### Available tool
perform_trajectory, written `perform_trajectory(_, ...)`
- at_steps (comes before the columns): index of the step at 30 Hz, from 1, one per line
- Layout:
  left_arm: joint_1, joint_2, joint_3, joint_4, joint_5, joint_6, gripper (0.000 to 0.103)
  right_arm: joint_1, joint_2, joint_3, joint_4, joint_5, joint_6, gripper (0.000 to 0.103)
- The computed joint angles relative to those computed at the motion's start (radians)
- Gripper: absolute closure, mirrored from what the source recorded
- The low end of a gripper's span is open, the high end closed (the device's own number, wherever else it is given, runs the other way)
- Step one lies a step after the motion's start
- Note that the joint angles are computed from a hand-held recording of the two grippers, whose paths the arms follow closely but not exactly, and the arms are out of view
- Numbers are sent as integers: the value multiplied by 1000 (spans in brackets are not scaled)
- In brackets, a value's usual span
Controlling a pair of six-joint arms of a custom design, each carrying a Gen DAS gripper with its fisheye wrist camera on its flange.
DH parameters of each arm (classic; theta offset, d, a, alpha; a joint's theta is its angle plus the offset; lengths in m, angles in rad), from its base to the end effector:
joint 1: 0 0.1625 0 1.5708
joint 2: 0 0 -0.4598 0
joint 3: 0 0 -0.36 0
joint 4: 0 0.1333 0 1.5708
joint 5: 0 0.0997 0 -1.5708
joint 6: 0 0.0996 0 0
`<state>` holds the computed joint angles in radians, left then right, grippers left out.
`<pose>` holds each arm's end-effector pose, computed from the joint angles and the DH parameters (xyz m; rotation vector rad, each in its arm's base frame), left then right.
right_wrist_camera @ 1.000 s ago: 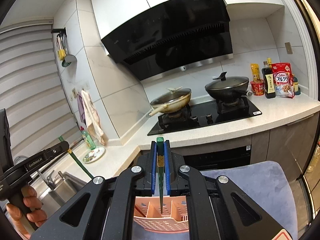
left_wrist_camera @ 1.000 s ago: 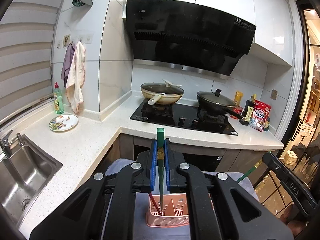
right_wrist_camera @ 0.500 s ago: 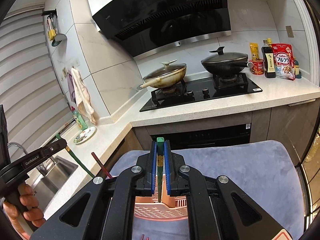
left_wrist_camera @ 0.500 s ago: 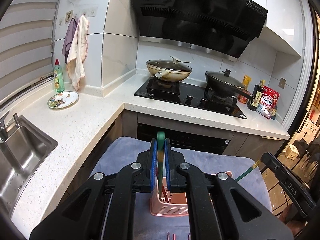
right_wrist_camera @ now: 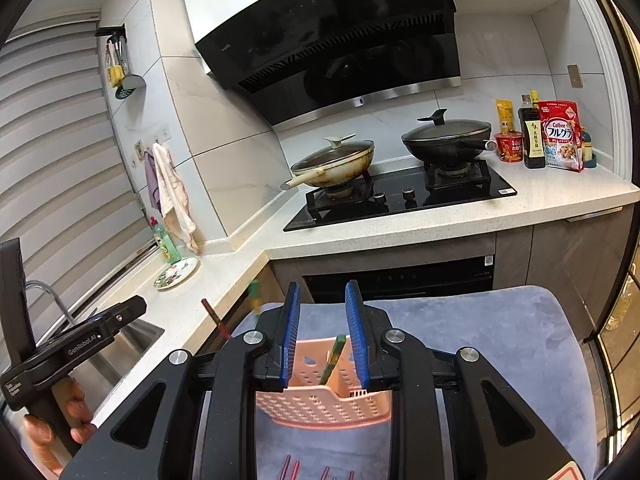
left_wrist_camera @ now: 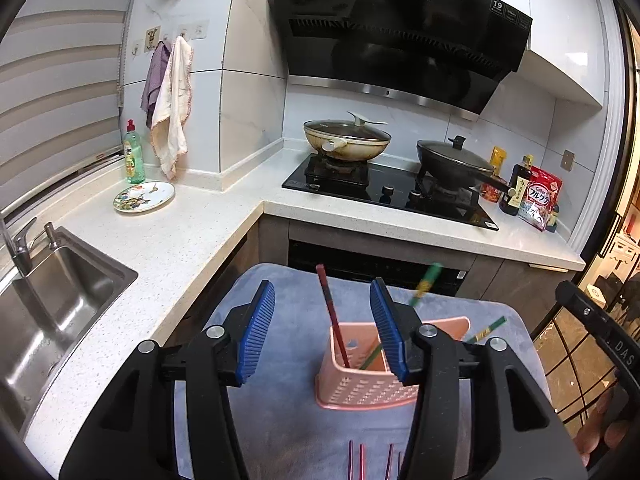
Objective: Organize utensils
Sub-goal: 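Withdraw both open tools from the basket, then move both tools to the red chopsticks and close the right tool on one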
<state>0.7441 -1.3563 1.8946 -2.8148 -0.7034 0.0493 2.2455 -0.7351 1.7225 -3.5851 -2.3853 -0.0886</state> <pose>-0.2442 -0.5093 0.4428 0.6265 2.2719 -1.1994 0.4532 -0.4691 0.2204 0.3280 -2.2774 1.4856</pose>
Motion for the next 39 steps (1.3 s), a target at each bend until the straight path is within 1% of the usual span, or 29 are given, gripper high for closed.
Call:
perform_trajectory(1, -3, -8, 8, 6, 3, -6, 53, 7, -6, 17, -4, -4, 7, 77)
perform_trajectory(7, -35, -85, 92, 65, 50, -62, 52, 50, -30, 118, -11, -41, 54, 77)
perform_trajectory(12, -63, -164, 167, 175, 84, -156, 52, 85, -39, 196, -2, -69, 104, 77)
perform_trajectory(15, -81, -209, 214, 226, 102, -207, 52, 112, -38, 246, 9, -92, 149, 77)
perform_trajectory(19, -108, -276, 277, 310, 124, -285, 52, 133, -44, 313, 23, -100, 226, 77)
perform_trajectory(23, -127, -337, 321, 407, 114, -370, 52, 151, -51, 371, 45, -102, 307, 77)
perform_trajectory(28, -162, -407, 380, 533, 124, -464, 52, 173, -49, 429, 87, -120, 393, 77)
perform_trajectory(32, -182, -454, 415, 625, 114, -540, 52, 190, -38, 477, 127, -137, 466, 77)
perform_trajectory(39, -207, -526, 466, 767, 79, -662, 52, 205, -5, 554, 188, -106, 606, 77)
